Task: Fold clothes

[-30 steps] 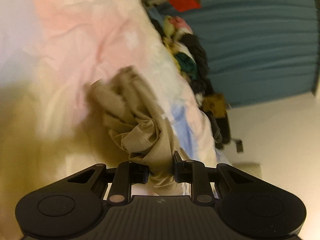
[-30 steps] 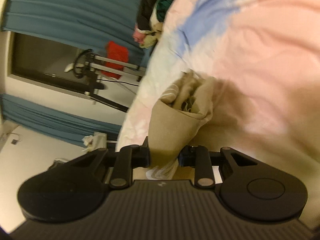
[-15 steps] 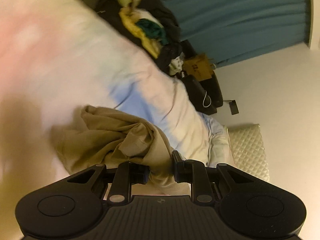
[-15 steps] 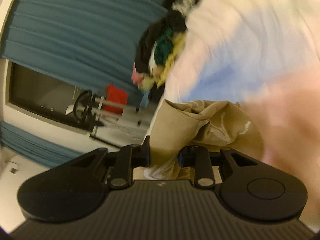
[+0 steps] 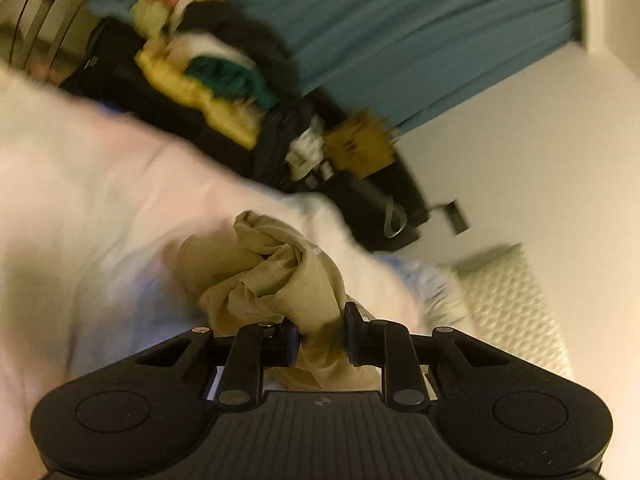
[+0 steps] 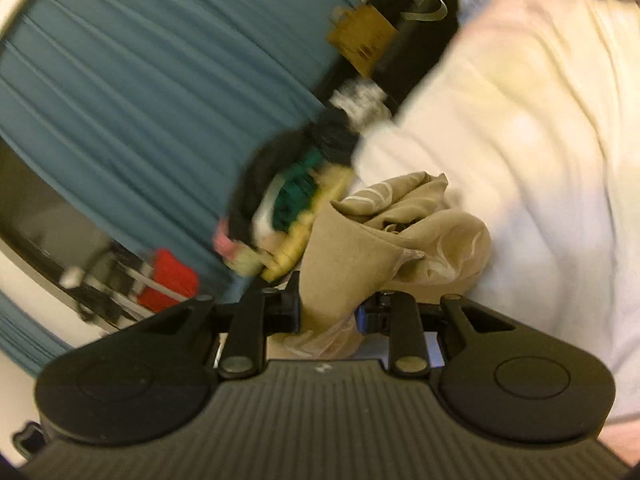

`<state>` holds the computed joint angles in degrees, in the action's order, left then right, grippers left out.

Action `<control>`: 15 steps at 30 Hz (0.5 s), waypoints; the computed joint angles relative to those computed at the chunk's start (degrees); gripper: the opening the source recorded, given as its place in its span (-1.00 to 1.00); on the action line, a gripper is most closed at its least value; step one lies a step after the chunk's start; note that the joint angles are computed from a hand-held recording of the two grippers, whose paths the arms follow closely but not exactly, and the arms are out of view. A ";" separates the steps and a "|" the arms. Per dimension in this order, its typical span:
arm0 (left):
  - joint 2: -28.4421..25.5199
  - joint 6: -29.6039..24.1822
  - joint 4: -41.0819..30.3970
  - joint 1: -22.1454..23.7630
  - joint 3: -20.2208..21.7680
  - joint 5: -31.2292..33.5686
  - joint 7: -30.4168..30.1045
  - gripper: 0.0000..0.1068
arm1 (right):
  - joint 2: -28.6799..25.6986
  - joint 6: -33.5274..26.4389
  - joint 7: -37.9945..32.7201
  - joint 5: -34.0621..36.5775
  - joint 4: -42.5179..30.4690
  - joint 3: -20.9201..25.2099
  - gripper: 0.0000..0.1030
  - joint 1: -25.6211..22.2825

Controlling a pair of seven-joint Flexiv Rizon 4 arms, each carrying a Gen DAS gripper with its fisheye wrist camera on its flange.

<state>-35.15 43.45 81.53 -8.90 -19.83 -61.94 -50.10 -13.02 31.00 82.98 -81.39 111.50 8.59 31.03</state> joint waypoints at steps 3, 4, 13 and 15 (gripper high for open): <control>0.35 1.03 5.14 0.71 0.98 0.75 4.31 -0.59 | -2.68 3.95 3.07 1.85 1.31 0.43 -0.45 0.22; 1.01 2.02 7.35 0.95 1.05 0.07 6.43 -0.59 | -3.48 4.60 4.60 1.96 1.70 0.48 -0.46 0.78; 7.58 6.72 18.65 1.07 4.43 1.74 19.45 -0.20 | -6.56 4.95 9.24 9.07 1.33 0.97 -0.40 6.39; 10.25 6.70 20.33 1.20 5.52 3.10 20.35 -0.06 | -5.99 3.78 5.70 13.25 0.10 1.52 -0.41 7.25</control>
<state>-24.90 50.14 101.86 -7.69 -14.31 -58.84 -29.75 -19.01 34.79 88.68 -68.14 111.60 10.10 38.27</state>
